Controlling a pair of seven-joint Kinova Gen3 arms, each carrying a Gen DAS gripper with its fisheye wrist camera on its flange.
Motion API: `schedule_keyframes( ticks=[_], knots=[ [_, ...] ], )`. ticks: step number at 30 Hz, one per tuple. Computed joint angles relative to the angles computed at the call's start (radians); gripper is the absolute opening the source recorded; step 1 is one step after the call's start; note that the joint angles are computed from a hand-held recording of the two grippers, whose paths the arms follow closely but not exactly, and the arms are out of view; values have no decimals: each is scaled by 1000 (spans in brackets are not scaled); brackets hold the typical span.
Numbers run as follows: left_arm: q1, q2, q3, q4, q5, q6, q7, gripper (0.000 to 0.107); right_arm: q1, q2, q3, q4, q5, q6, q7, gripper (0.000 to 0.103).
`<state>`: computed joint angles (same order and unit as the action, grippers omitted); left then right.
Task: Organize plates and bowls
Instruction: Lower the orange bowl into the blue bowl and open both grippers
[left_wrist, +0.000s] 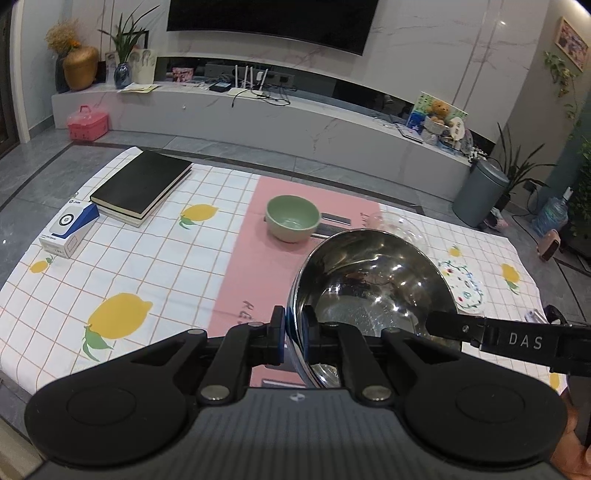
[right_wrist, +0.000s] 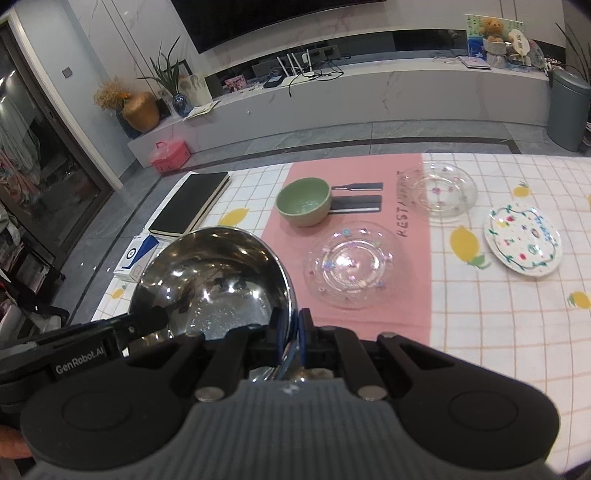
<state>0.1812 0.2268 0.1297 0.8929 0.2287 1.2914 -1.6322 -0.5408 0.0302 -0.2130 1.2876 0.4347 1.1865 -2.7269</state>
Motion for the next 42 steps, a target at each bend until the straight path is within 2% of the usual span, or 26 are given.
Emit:
schedule_keyframes(
  ticks=[8,16,23,42],
  knots=[
    [12,-49,11,70,22,2,-21,10,11,-86,-49,87,24,11,-77,5],
    [20,-36,16,116,52,42,-14,11,68,-133,-67,173,-36,-5,-108,6],
    [26,-10,13,139,49,59,14,11,101,-122,-54,220,-97,-42,-88,6],
    [63,67,15,107,-18,64,39,10,119,-50,12,245,-189,-102,-7,6]
  ],
)
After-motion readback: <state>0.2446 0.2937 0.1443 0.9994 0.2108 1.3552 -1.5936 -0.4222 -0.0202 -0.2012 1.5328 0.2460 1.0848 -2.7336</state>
